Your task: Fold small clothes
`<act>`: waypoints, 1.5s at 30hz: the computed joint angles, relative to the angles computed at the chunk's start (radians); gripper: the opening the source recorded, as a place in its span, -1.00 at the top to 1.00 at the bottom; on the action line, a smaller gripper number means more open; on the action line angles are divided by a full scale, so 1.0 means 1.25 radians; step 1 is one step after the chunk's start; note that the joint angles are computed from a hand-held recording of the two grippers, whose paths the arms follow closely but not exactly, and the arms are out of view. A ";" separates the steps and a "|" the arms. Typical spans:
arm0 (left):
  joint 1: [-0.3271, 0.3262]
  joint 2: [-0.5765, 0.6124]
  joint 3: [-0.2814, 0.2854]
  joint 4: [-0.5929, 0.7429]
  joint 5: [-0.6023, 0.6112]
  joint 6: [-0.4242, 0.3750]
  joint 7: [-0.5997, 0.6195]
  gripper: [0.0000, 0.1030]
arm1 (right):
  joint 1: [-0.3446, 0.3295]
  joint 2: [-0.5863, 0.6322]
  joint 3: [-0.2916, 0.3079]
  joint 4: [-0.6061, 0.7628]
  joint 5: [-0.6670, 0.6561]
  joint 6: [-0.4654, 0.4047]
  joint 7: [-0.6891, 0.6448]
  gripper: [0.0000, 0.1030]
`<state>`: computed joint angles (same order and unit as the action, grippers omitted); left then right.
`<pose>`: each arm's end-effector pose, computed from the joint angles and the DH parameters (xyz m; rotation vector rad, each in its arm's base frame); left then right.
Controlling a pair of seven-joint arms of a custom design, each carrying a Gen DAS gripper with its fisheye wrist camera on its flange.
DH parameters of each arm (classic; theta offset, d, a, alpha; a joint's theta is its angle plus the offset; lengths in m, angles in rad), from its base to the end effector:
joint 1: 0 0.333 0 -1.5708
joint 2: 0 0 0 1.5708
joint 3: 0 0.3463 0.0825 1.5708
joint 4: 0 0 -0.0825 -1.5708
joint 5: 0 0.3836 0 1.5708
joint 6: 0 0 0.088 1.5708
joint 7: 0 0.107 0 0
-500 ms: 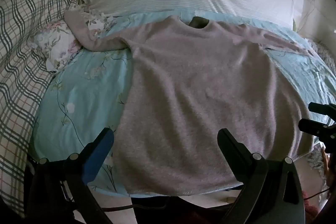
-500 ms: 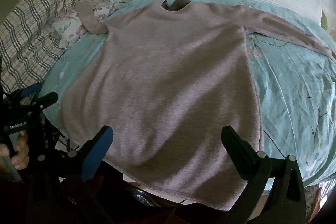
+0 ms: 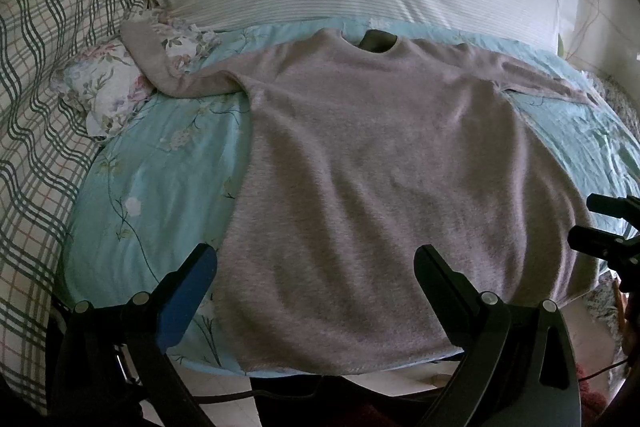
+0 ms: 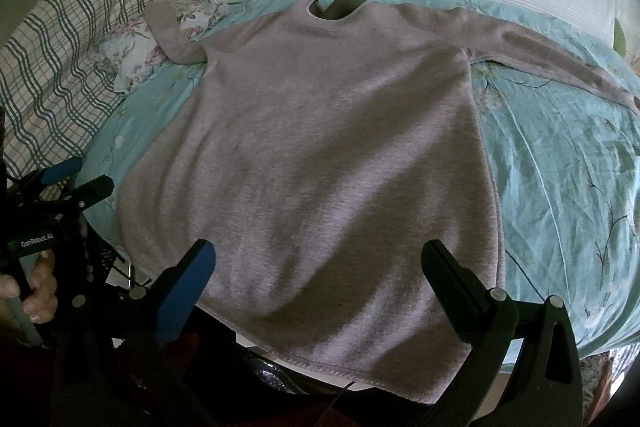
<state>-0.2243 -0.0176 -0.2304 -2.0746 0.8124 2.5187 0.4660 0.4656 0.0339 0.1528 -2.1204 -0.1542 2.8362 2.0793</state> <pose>0.5172 -0.2610 0.5150 -1.8179 1.6720 -0.5513 0.4809 0.3507 0.5060 -1.9499 1.5324 -0.3065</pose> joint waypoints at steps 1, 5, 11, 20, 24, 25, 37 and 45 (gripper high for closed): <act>-0.001 0.001 -0.001 0.002 0.003 -0.003 -0.002 -0.93 | 0.000 -0.001 0.000 -0.001 0.001 0.000 -0.001 -0.99; -0.002 -0.005 0.000 -0.003 0.004 -0.003 -0.003 -0.93 | 0.002 0.001 0.001 0.004 -0.001 -0.004 0.003 -0.99; 0.000 -0.005 -0.002 -0.003 0.005 -0.003 -0.004 -0.93 | 0.003 0.003 0.001 0.004 -0.002 -0.001 0.005 -0.99; 0.000 -0.004 -0.002 -0.003 -0.005 -0.003 0.003 -0.93 | 0.005 -0.002 0.003 0.003 0.005 -0.006 0.006 -0.99; -0.001 -0.002 -0.002 0.000 -0.007 -0.005 0.004 -0.93 | 0.004 -0.002 0.003 0.004 0.005 -0.006 0.005 -0.99; -0.001 -0.002 -0.002 -0.001 -0.009 -0.005 0.006 -0.93 | 0.004 -0.002 0.002 0.004 0.005 -0.006 0.004 -0.99; 0.003 0.006 0.002 -0.006 0.027 0.014 -0.029 -0.93 | 0.006 0.010 -0.007 -0.002 -0.074 0.025 0.065 -0.99; 0.003 0.030 0.014 0.006 0.202 0.053 -0.170 -0.93 | -0.001 0.010 -0.044 -0.027 -0.136 0.104 0.138 -0.99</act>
